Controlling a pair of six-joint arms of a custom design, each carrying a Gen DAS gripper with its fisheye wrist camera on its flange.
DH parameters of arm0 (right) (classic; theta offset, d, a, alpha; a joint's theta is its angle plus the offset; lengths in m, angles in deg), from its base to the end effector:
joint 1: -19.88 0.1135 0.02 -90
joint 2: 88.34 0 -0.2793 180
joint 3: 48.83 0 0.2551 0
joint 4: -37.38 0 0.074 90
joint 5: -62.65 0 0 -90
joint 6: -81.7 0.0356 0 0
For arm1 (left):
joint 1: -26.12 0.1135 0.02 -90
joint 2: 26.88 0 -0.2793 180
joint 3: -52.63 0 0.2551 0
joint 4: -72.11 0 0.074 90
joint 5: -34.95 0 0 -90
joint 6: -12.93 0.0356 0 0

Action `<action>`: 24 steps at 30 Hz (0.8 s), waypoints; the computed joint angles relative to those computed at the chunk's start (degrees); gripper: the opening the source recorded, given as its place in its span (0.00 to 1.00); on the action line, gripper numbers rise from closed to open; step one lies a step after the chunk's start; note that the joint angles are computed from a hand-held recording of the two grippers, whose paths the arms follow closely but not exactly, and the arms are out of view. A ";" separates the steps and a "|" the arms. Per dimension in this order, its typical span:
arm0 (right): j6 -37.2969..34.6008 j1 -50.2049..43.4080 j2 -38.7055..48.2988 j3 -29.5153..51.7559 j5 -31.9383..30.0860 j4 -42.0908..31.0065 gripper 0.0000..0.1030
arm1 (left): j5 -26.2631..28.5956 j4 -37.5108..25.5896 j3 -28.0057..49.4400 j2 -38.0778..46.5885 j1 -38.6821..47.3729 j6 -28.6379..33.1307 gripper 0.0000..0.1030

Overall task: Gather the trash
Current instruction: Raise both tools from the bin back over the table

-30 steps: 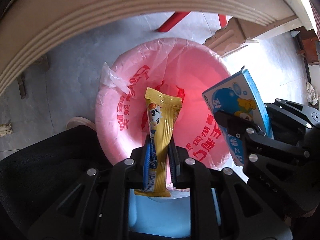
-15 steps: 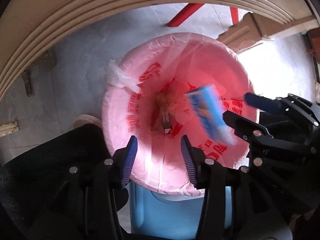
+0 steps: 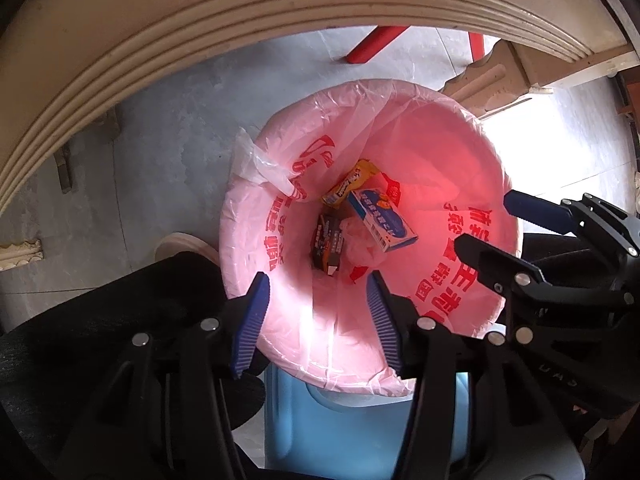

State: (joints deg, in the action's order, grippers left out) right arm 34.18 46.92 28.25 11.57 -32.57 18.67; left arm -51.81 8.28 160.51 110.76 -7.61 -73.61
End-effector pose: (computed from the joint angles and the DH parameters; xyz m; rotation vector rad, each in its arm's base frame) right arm 0.2795 0.1463 0.0456 0.3797 2.9339 0.3343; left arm 0.3656 -0.2465 0.0657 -0.9750 -2.9066 0.0586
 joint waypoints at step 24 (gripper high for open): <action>-18.40 -1.41 -36.94 18.91 3.74 -37.07 0.64 | -0.05 -26.93 30.55 -20.59 8.22 21.23 0.65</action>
State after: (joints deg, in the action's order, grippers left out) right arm 15.78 45.51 -8.70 30.48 -28.83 -18.40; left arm -51.86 -18.65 191.05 90.17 0.61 -52.38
